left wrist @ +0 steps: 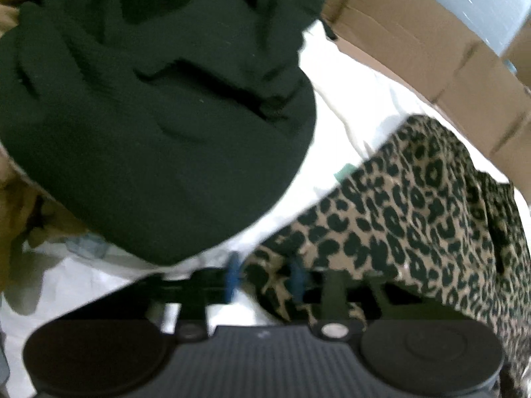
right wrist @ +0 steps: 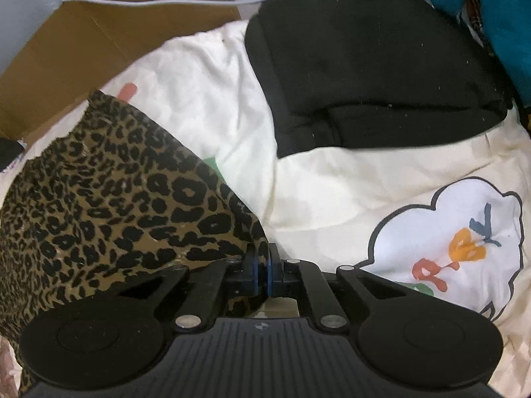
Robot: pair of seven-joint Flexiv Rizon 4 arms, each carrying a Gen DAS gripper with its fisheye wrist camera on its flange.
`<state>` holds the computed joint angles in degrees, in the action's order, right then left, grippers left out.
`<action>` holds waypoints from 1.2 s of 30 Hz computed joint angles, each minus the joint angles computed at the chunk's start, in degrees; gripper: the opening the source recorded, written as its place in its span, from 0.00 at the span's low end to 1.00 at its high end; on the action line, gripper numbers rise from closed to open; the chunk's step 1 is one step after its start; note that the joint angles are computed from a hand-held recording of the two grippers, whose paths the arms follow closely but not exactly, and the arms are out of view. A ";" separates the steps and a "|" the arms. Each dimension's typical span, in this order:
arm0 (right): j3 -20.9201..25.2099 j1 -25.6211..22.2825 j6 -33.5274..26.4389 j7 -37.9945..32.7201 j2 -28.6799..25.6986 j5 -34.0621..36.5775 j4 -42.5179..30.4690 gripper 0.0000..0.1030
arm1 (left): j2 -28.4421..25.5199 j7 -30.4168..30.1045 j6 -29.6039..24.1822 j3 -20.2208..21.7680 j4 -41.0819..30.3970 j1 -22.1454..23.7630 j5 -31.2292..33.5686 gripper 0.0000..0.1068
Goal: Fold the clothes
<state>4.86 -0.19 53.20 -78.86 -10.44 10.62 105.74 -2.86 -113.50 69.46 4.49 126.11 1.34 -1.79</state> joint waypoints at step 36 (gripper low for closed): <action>0.47 6.82 -21.54 -29.19 12.85 24.14 -2.82 0.30 | 3.59 19.74 -5.66 -6.77 -0.93 -11.46 -20.16 0.39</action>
<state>5.33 6.62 31.66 -108.05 2.41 34.77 102.92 0.73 -93.76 63.80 -2.28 125.18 -10.12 -21.95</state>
